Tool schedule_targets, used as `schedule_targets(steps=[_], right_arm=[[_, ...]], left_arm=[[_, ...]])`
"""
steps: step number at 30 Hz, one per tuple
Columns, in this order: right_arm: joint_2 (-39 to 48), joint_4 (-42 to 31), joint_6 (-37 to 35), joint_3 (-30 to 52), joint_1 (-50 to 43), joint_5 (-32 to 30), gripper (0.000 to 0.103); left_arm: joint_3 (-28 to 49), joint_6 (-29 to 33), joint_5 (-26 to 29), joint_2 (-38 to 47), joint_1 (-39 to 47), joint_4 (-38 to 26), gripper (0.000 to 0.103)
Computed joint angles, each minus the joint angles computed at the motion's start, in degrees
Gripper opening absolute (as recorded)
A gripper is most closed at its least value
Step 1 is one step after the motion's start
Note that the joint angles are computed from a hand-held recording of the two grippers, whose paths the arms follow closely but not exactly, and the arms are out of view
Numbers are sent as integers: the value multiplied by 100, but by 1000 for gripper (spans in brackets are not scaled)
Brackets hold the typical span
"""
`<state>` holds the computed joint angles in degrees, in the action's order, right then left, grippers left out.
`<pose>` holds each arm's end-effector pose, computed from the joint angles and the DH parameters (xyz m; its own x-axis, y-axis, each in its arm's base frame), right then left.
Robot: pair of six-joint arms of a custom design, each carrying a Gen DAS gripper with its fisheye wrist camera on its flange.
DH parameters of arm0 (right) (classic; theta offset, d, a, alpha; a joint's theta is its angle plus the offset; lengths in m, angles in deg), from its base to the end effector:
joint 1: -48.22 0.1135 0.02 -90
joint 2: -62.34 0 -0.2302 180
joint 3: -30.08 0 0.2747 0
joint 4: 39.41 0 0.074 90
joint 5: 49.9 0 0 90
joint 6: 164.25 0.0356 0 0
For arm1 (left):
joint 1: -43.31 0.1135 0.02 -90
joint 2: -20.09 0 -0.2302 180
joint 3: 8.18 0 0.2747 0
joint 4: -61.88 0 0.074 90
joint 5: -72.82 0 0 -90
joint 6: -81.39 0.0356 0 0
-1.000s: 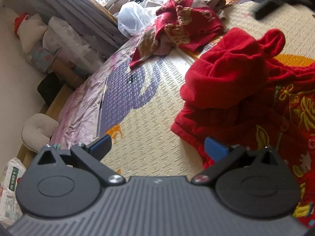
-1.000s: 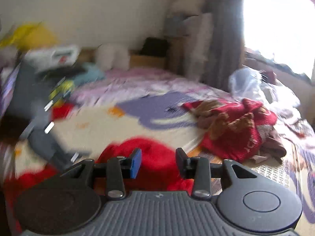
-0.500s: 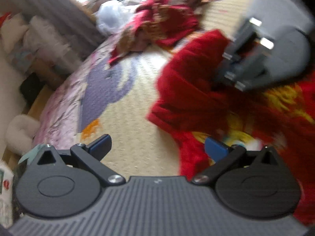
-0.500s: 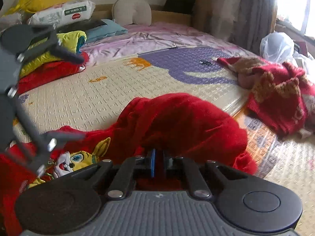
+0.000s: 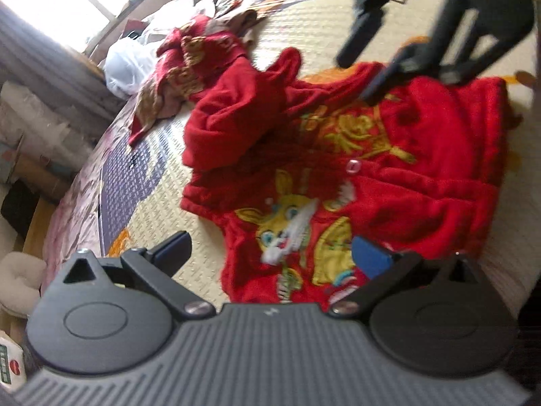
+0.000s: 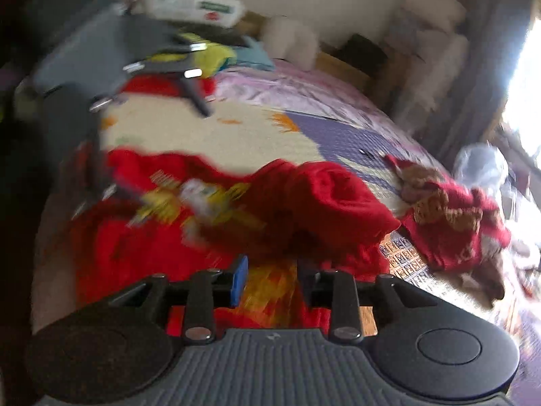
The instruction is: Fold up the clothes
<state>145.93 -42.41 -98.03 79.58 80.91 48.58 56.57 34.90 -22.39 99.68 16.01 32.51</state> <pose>0.2628 0.1624 0.1224 -0.2890 -0.6593 -0.6941 -0.6029 0.6885 -0.4030 0.2880 -0.1450 0.1932 -0.1747 0.8618 -0.4763 0.7159 0.4433 0.5394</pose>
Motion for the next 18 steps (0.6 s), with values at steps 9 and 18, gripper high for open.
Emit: schedule_targets(steps=[9, 18], right_arm=[[-1246, -231, -1010, -1433, 1444, 973, 40], [-287, 47, -1474, -1236, 2016, 1558, 40]], left_arm=[[-315, -39, -271, -233, -403, -81, 103], [-570, -12, -209, -817, -465, -470, 103]])
